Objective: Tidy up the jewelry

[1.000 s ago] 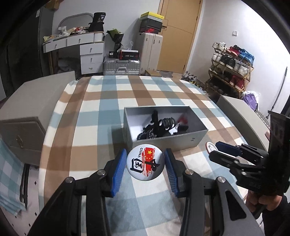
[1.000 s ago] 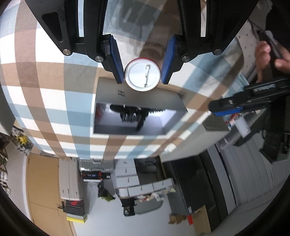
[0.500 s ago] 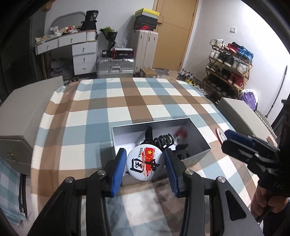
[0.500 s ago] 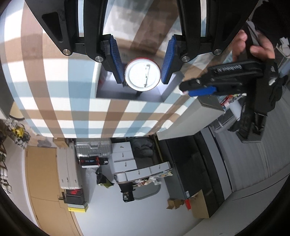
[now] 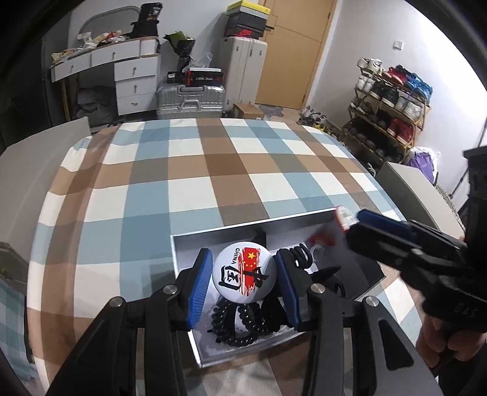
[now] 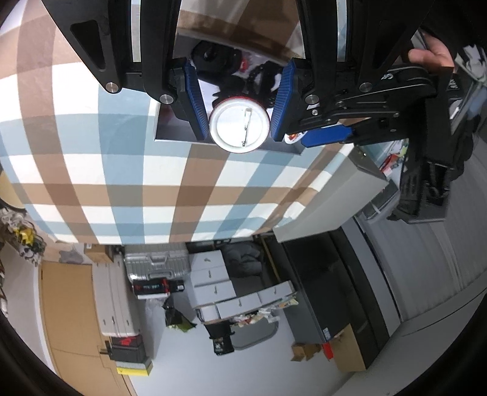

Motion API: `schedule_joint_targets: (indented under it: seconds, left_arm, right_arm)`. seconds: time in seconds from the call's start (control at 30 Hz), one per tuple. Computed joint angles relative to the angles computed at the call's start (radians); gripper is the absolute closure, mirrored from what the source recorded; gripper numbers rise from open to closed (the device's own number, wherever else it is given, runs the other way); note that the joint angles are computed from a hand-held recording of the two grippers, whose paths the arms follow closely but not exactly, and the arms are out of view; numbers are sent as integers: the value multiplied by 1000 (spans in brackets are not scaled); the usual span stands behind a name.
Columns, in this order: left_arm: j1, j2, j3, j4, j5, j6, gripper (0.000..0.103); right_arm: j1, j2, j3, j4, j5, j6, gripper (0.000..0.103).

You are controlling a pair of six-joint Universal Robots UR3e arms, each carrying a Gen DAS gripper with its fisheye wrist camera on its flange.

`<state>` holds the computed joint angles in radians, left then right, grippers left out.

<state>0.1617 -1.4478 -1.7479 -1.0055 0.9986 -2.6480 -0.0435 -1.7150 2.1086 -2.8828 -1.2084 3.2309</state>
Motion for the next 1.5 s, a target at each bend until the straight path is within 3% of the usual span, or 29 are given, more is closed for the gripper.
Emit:
schedule_joint_targets:
  seconds: [0.33,0.5,0.57,0.7,0.87,1.0,1.17,1.23,1.33,1.4,1.5]
  left_arm:
    - [-5,-47,32,-24,-16,-5,66]
    - [-17,-53,2,68,23,-38,65]
    - [-15,-46,4,56,19,-24,62]
    - [16,18,-44,84,-21,-17,37]
    - [38,61,-69,114,-32,-30,35]
    - [37,86,-94,166,-6,-38,35]
    - [75,132,-114,192,-30,-76,34]
    - [92,164,-157,286,-20,-138,20]
    - [154,214,-329,618,-52,-270,7]
    - [166,215,-434,847,-22,-324,3]
    - [195,220,-529,1021,-32,-345,2]
  right_arm:
    - [-10,52,7,-22,-1,-1,61]
    - [-6,39,21,-40,-6,0,58]
    - [3,34,29,-60,-27,11,49]
    - [13,10,48,-89,-53,13,49]
    - [-6,-68,90,-97,-41,26,45]
    - [-38,-153,139,-127,-1,52,26]
    - [-12,-224,191,-234,-54,70,12]
    - [8,-232,221,-321,-98,91,0]
    - [68,-191,266,-506,-199,82,0]
    - [132,-136,289,-627,-300,63,0]
    - [186,-83,338,-773,-390,29,0]
